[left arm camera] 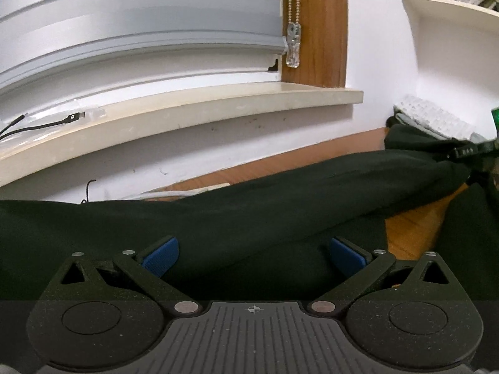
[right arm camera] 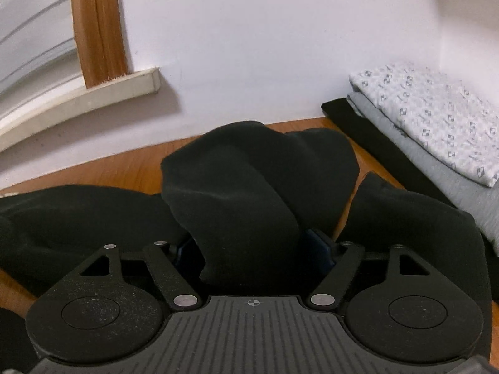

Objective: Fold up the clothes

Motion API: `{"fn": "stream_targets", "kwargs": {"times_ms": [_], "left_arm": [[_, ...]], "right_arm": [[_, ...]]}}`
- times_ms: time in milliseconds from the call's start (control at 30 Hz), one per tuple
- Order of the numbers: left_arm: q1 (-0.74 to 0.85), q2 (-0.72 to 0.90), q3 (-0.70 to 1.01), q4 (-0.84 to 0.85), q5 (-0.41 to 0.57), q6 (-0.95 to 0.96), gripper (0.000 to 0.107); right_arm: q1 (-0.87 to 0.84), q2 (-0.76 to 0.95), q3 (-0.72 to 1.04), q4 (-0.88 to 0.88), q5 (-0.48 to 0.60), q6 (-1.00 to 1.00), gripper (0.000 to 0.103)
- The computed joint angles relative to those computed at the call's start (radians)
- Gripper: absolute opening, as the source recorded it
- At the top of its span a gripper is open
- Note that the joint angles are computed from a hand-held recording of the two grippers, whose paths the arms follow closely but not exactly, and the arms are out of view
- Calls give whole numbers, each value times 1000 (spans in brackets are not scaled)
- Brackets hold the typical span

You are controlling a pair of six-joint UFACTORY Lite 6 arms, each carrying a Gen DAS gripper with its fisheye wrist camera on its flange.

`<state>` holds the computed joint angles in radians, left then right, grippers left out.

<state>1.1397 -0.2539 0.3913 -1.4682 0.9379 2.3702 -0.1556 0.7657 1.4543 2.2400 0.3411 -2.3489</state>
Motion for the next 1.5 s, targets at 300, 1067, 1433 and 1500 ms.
{"fn": "stream_targets", "kwargs": {"times_ms": [300, 1067, 1433, 1500], "left_arm": [[8, 251, 385, -4, -129, 64, 101], [109, 505, 594, 75, -37, 166, 6], [188, 472, 657, -43, 92, -21, 0], [171, 468, 635, 1, 67, -13, 0]], "right_arm": [[-11, 0, -20, 22, 44, -26, 74], [-36, 8, -18, -48, 98, 48, 77], [-44, -82, -147, 168, 232, -190, 77], [-36, -99, -136, 193, 217, -221, 76]]}}
